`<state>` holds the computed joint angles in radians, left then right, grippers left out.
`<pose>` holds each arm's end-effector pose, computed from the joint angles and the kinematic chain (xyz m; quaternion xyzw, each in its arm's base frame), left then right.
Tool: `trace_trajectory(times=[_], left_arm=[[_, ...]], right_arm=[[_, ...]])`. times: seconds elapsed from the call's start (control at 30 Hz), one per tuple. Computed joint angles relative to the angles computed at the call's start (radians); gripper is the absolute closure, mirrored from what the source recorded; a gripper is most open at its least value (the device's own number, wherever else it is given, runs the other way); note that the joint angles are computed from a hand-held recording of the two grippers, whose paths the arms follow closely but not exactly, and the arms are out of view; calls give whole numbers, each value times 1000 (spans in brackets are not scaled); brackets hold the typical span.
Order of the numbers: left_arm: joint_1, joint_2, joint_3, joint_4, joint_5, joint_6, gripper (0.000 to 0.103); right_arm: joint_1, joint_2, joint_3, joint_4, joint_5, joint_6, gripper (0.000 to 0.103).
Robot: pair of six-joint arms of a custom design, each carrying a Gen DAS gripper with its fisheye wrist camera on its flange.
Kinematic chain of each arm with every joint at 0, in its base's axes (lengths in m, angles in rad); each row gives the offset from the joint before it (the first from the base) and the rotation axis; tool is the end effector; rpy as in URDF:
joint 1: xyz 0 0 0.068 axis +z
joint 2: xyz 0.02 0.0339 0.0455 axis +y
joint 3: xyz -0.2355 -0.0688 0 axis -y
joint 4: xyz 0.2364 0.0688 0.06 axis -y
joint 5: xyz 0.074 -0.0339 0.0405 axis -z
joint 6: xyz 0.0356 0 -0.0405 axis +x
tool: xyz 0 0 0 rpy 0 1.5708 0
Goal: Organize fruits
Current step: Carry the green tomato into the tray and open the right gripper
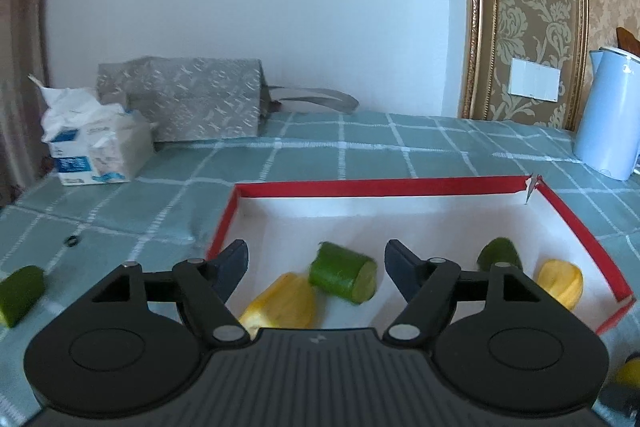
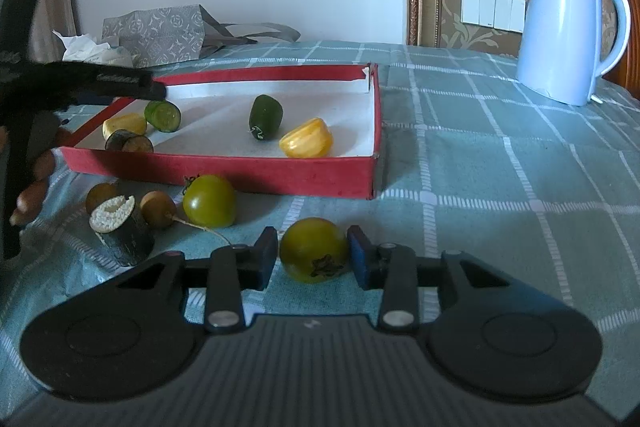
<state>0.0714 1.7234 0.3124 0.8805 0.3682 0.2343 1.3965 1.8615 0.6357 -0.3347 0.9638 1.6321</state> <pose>0.2454 0.0047 0.0682 0.1601 0.8429 -0.0826 0.5071 0.0678 0.2164 0.0426 0.1065 0.8797 -0.0216 0.4630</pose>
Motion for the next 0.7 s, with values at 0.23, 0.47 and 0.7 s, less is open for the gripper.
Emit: trace_trajectory(times=[0.23,0.47,0.7], left_arm=[[213,-107,-132,19,197,80,25],[488,-150,-133,-207,476,314,19],[487,-130,-103,-306,449,407,19]], right_arm=[[1,-4,-7,8,1,3,66],[1,-4,-8,8,2,3,66],[19,3,1,-38,22,63,70]])
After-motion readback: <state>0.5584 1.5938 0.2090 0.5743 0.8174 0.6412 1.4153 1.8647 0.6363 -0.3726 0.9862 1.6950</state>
